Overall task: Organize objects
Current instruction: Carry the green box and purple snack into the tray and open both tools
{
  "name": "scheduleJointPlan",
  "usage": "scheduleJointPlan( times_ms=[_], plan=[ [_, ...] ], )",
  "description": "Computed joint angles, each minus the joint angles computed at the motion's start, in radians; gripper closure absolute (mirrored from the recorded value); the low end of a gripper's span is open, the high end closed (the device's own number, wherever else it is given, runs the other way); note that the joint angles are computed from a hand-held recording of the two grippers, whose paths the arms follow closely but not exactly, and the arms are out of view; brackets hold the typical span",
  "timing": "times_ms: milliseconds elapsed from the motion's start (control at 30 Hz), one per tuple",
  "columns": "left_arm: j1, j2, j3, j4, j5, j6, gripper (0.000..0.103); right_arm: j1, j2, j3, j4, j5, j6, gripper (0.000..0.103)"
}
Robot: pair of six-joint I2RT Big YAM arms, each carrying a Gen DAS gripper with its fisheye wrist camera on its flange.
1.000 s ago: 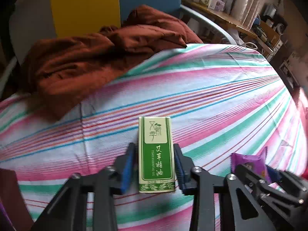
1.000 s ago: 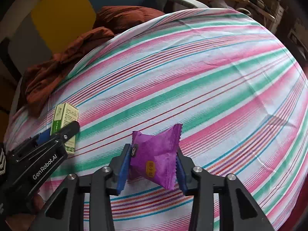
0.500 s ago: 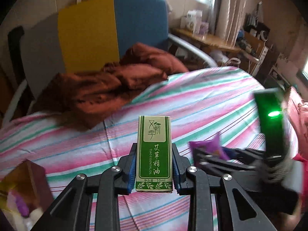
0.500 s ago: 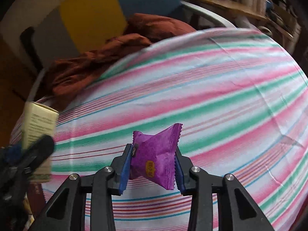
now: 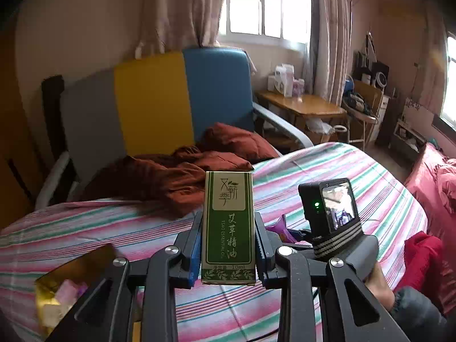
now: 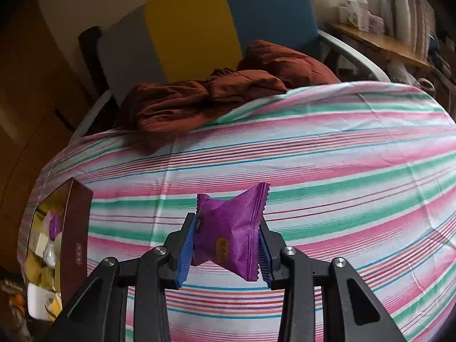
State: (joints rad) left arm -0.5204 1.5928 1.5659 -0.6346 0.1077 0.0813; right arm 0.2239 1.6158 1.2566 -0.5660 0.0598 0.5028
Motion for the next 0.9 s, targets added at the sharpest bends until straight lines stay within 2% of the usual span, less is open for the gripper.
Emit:
scheduleJointPlan(
  times_ms=[233,333,667,900],
  plan=[
    [0.061,-0.145,-0.143,0.075,-0.006,0.008,0.072,0.037,-0.013,-0.012,0.016,0.008,-0.026,0.065],
    [0.099,-0.181,-0.19,0.079,0.005,0.001,0.072,0.054,-0.012,-0.011,0.002,0.007,-0.024,0.065],
    [0.201,-0.233,-0.305,0.087,0.027,-0.031,0.072,0.121,-0.004,0.015,-0.021,-0.014,-0.022,0.065],
    [0.255,-0.245,-0.36,0.096,0.046,-0.036,0.072,0.191,-0.015,0.026,0.011,-0.038,0.009,0.065]
  ],
)
